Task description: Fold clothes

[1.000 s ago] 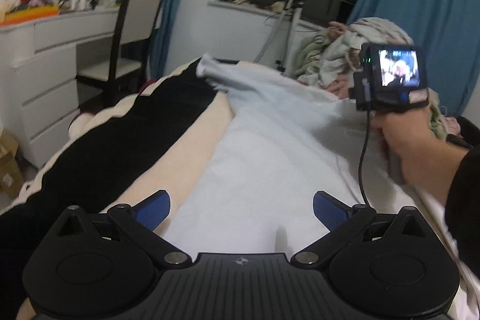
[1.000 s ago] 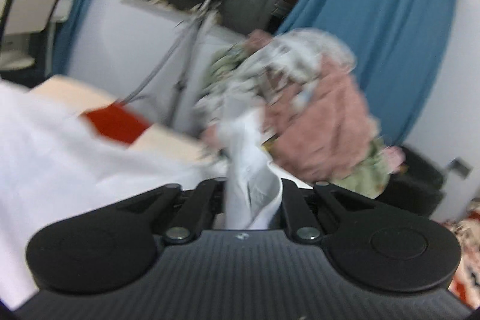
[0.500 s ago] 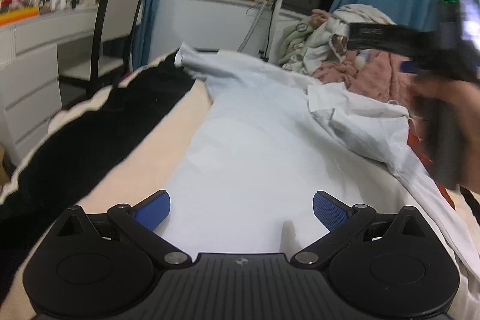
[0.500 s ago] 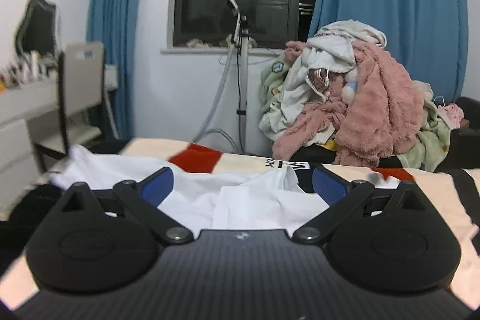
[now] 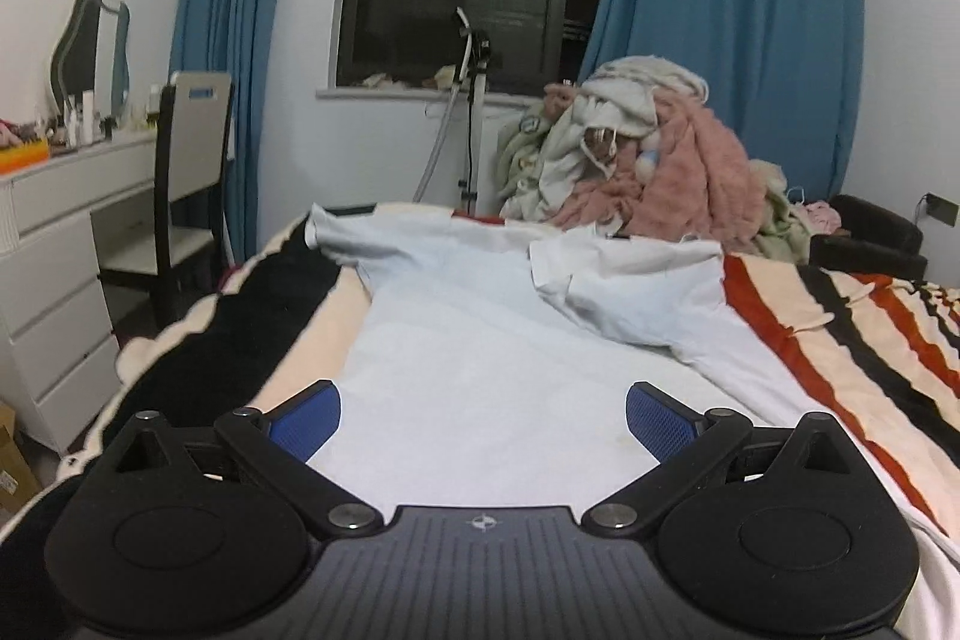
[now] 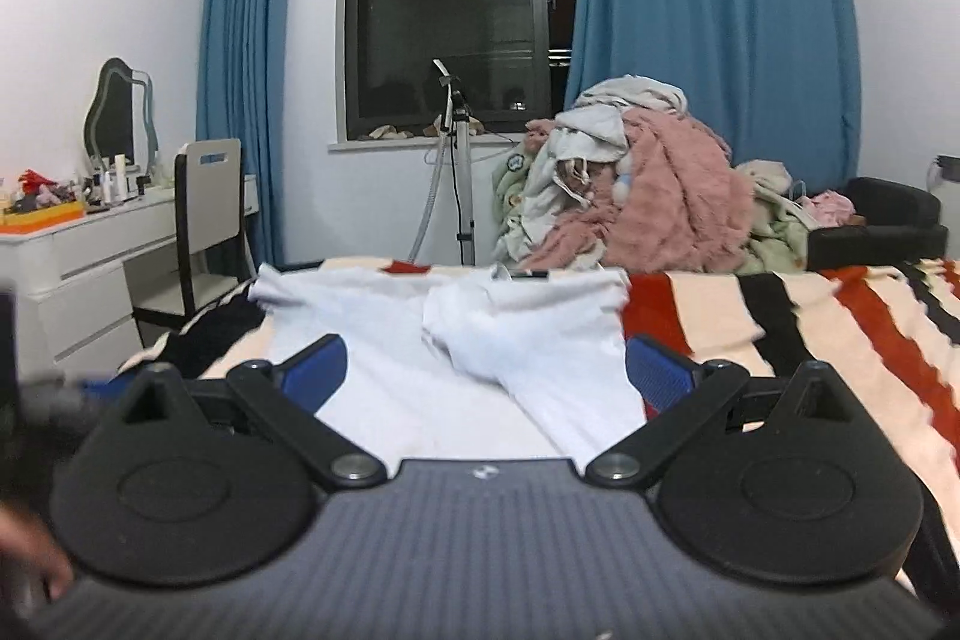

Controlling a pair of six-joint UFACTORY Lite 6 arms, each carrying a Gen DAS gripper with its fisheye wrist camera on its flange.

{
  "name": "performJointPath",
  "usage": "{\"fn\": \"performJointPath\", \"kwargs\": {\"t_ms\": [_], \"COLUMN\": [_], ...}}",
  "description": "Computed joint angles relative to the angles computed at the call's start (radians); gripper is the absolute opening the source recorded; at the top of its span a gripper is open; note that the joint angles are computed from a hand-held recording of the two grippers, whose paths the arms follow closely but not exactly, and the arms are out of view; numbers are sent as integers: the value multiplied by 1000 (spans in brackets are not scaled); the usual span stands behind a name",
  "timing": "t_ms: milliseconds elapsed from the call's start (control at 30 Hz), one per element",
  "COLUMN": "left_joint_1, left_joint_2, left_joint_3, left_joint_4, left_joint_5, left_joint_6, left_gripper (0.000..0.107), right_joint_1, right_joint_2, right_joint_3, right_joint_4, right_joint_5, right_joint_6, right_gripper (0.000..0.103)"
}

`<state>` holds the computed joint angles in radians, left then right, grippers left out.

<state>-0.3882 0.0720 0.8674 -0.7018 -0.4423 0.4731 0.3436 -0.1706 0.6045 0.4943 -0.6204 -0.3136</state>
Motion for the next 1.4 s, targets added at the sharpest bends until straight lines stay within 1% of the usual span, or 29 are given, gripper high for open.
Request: {"fn": "performJointPath", "kwargs": {"t_ms": [100, 167, 233, 333, 400, 433, 467, 500, 567, 600, 667, 700, 800, 833, 900, 1000, 1033, 1067, 1100, 1133, 1200, 1267, 1333, 1400], "left_joint_1": [-36, -49, -53, -67, -94, -104, -112, -115, -118, -128, -155, -177, -229, -242, -267, -285, -287, -285, -286, -282, -277, -278, -282, -286], "left_joint_2": [-104, -169, -229, -285, -303, -299, -293, -274, -233, -206, -133, -91, 37, 83, 173, 327, 378, 430, 484, 535, 639, 715, 759, 802], "left_joint_3": [-77, -125, -169, -210, -223, -225, -227, -222, -189, -164, -98, -66, 27, 60, 120, 215, 255, 289, 323, 356, 429, 491, 533, 576], "left_joint_4": [-108, -173, -222, -248, -263, -223, -140, -36, 162, 250, 418, 498, 770, 863, 1031, 1279, 1363, 1421, 1452, 1487, 1545, 1597, 1649, 1700], "left_joint_5": [-8, 11, 39, 88, 101, 103, 115, 123, 182, 213, 261, 269, 254, 243, 193, 49, 0, -59, -118, -171, -271, -302, -297, -292], "left_joint_6": [80, 99, 107, 111, 132, 101, 28, -77, -286, -391, -600, -705, -1019, -1124, -1333, -1647, -1752, -1829, -1881, -1940, -2042, -2117, -2163, -2209], "left_gripper": [102, 102, 102, 101, 101, 100, 98, 98, 95, 94, 89, 88, 81, 77, 73, 65, 60, 55, 52, 45, 43, 43, 43, 47], "right_joint_1": [52, 61, 47, -3, -72, -126, -189, -258, -393, -463, -600, -668, -862, -907, -933, -959, -962, -968, -970, -972, -978, -1003, -1007, -1009], "right_joint_2": [-147, -187, -205, -234, -273, -296, -324, -365, -440, -455, -447, -430, -349, -319, -267, -195, -175, -161, -147, -136, -106, -63, -28, 4], "right_joint_3": [-162, -221, -250, -258, -259, -265, -273, -286, -307, -310, -308, -304, -272, -260, -244, -217, -207, -202, -196, -194, -186, -163, -147, -134], "right_joint_4": [85, 95, 79, 38, -24, -109, -213, -318, -527, -632, -841, -946, -1248, -1299, -1316, -1347, -1356, -1366, -1365, -1364, -1358, -1390, -1395, -1400], "right_joint_5": [-46, -60, -39, 23, 69, 87, 110, 138, 184, 189, 164, 136, 37, 11, -13, -42, -49, -54, -58, -60, -68, -84, -86, -89], "right_joint_6": [-66, -56, -15, 55, 131, 217, 320, 425, 634, 739, 948, 1053, 1337, 1386, 1408, 1439, 1446, 1449, 1443, 1438, 1433, 1469, 1490, 1510], "right_gripper": [101, 101, 101, 101, 101, 101, 101, 101, 101, 101, 101, 101, 101, 101, 101, 101, 101, 101, 101, 101, 101, 101, 101, 101]}}
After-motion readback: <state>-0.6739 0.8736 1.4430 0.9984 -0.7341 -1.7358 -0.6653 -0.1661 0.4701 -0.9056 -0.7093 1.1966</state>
